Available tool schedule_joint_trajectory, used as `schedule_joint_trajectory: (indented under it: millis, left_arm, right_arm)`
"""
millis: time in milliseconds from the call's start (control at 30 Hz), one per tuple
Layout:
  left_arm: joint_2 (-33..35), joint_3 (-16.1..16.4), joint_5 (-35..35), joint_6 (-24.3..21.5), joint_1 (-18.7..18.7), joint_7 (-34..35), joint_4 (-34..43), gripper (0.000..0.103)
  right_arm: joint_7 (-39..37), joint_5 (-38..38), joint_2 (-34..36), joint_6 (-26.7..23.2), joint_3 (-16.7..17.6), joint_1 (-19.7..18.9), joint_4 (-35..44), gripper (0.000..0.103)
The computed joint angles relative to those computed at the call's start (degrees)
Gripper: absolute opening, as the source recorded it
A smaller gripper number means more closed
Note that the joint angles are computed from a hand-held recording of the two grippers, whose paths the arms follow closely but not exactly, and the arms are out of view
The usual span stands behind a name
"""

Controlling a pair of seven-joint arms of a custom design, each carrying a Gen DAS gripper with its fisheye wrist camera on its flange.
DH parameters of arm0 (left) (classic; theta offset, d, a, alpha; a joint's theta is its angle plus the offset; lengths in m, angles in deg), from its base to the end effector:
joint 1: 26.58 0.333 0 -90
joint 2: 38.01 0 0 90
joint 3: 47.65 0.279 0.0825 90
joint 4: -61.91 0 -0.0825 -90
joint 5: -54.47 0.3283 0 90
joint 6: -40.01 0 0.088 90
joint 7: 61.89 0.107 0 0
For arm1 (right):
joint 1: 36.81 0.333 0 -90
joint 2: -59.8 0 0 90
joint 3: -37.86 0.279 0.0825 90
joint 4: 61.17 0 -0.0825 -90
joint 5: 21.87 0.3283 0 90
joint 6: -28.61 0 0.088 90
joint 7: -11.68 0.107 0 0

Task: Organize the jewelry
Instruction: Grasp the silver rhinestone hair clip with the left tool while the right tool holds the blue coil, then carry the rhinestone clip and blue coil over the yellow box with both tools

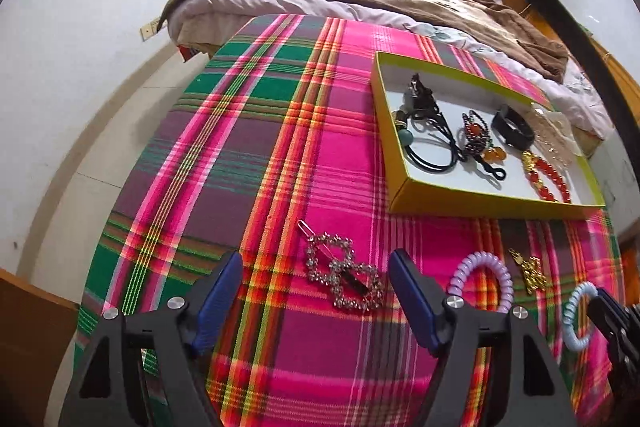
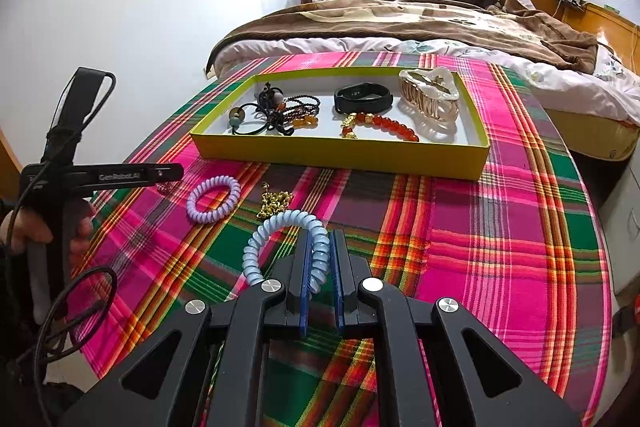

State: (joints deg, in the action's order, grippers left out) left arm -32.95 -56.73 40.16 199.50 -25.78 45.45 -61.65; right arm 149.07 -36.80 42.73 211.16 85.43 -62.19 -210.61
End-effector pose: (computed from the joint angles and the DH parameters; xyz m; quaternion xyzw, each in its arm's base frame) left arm 0.5404 -0.0659 0.4158 -0.5962 0.7540 -0.2320 0.1490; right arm 0.3975 0.1968 0.4123 -0.6153 0.6851 -0.2094 0.3288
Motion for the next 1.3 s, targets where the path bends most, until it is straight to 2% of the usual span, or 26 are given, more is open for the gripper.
schedule_joint_trajectory:
  millis: [67, 100, 233, 400, 500, 733, 1167, 1300]
  left_arm:
    - [-0.4, 0.6, 5.0, 1.5, -0.8, -3.1, -1.1, 0.064]
    - [-0.7, 0.4, 5.6, 2.3, -0.9, -2.9, -1.8, 0.061]
    - [-1.7, 0.2, 5.1, 2.4, -1.1, -1.7, -2.7, 0.035]
    - [-2.5, 0.2, 2.0, 2.4, -1.2, 1.5, -3.5, 0.034]
    - [-3.5, 0.5, 1.2, 3.6, -1.4, 2.9, -4.7, 0.034]
    - [-6.5, 1.8, -5.6, 4.5, -2.8, 9.8, -6.9, 0.033]
    - [-10.7, 5.1, -19.5, 3.4, -7.0, 23.7, -7.0, 0.034]
    - [-11.1, 5.9, -22.6, 1.1, -7.7, 27.1, -5.3, 0.034]
  right_arm:
    - [0.0, -0.2, 0.3, 0.2, 0.3, -0.4, 0.1, 0.009]
    - [0.1, -0.2, 0.4, 0.3, 0.5, -0.6, 0.2, 0.009]
    - [0.1, 0.0, 0.4, 0.3, 0.6, -0.6, 0.1, 0.009]
    - [0.5, 0.3, -0.2, 0.5, 2.3, -2.2, -0.1, 0.009]
    - [0.2, 0.8, -0.4, 0.4, 2.0, -1.8, -0.2, 0.009]
    - [0.7, 1.3, -1.3, 0.1, 2.7, -2.2, 0.0, 0.009]
    - [0.5, 3.2, -4.4, 0.1, 0.3, -0.4, -0.3, 0.009]
    - [0.1, 3.8, -5.1, 0.1, -0.3, -0.5, 0.4, 0.009]
